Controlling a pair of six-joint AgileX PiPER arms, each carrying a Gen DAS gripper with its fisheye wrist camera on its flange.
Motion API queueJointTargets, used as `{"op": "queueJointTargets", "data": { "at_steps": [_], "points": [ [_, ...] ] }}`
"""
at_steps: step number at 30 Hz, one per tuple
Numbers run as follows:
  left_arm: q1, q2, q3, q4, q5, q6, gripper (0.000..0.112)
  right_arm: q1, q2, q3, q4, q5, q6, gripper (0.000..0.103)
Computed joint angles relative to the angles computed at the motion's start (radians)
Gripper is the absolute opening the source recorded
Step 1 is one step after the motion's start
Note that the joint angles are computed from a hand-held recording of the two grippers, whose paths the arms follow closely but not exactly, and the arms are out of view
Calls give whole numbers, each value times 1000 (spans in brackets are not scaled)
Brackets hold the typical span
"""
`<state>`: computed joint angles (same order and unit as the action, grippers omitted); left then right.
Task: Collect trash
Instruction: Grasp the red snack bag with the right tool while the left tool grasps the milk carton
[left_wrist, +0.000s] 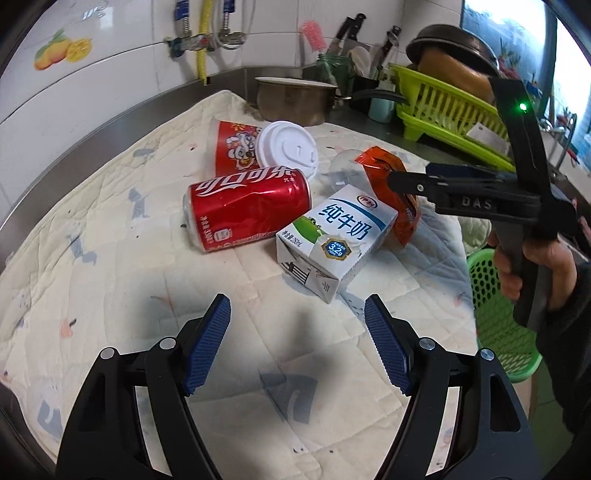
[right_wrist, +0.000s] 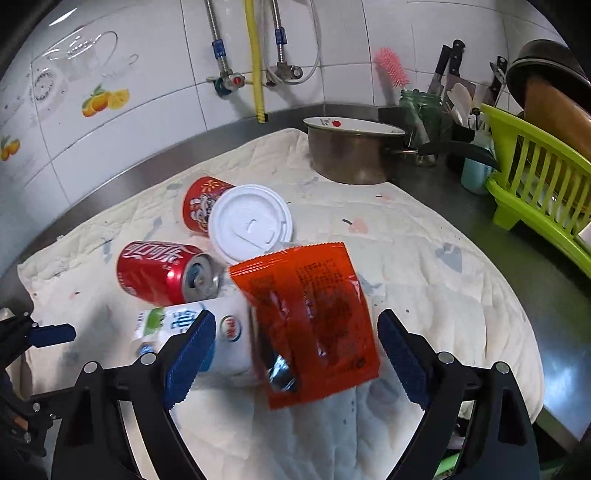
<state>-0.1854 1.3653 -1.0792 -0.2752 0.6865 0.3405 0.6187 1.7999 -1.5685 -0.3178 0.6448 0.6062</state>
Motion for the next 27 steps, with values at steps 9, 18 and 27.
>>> {"op": "queueJointTargets", "data": {
  "at_steps": [9, 18, 27],
  "points": [
    [1, 74, -49, -58, -11, 78, 74, -46, 63, -49, 88, 3, -106, 86],
    [-14, 152, -114, -122, -13, 190, 74, -65, 67, -30, 131, -7, -161, 69],
    [6, 241, -195, -220, 37, 346, 74, -56, -37, 110, 87, -70, -122, 63]
  ]
}}
